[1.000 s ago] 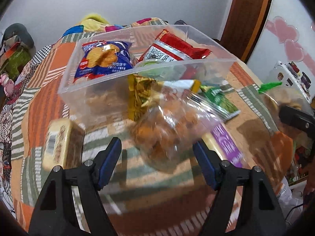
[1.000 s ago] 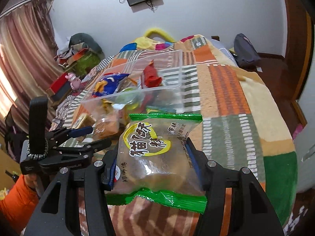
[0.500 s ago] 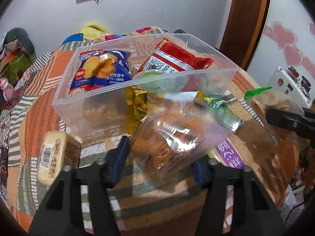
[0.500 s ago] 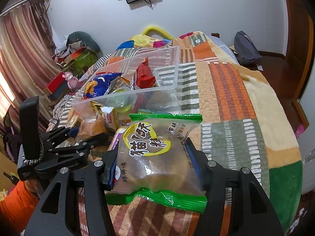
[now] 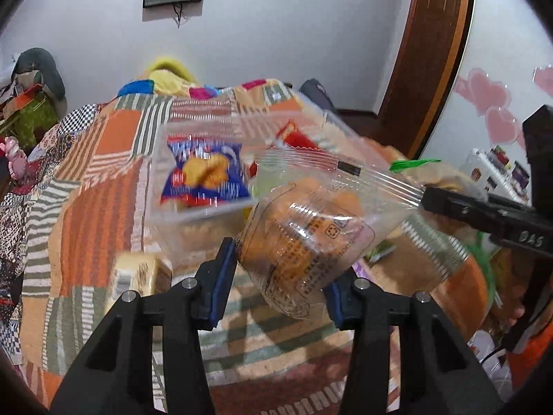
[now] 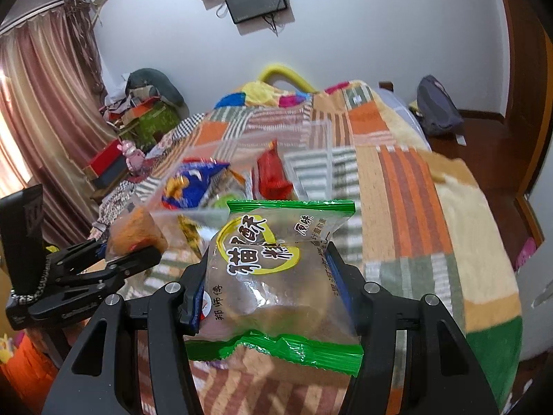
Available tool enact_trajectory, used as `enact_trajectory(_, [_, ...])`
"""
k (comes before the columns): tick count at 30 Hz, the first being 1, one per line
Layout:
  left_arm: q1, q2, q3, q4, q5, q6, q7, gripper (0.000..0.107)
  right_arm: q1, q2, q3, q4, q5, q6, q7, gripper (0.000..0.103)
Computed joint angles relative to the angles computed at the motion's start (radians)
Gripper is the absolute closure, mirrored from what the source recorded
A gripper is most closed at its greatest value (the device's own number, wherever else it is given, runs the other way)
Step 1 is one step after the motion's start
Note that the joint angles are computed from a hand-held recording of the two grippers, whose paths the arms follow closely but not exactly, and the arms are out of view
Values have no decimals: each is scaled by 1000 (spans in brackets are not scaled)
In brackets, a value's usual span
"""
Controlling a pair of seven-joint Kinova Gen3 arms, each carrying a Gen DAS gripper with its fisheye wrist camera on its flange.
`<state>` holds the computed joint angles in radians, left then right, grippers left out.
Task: Organize snacks
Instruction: 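Lower both held bags into the clear box and open both tools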
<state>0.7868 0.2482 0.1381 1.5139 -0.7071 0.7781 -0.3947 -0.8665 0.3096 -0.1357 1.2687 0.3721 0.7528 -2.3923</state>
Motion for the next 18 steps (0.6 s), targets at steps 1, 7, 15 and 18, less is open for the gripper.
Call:
enact_trajectory(1, [-2,1,-1,-12,-1,3,-4,62,-1,6,2,-15,7,0,4,50])
enact_trajectory(7, [-37,36,-11,-109,36,6,-81,62,-14,63,25,-115,30,18,35,50])
enact_trajectory(15, [-77,139,-52,-266,143,43,-188,62,-18,179,66,-297,-3,87,115,49])
enact_trajectory(18, [-80,179,-73,-324,177,62,-232,62,-15,222,78,-364,-22,121,147,49])
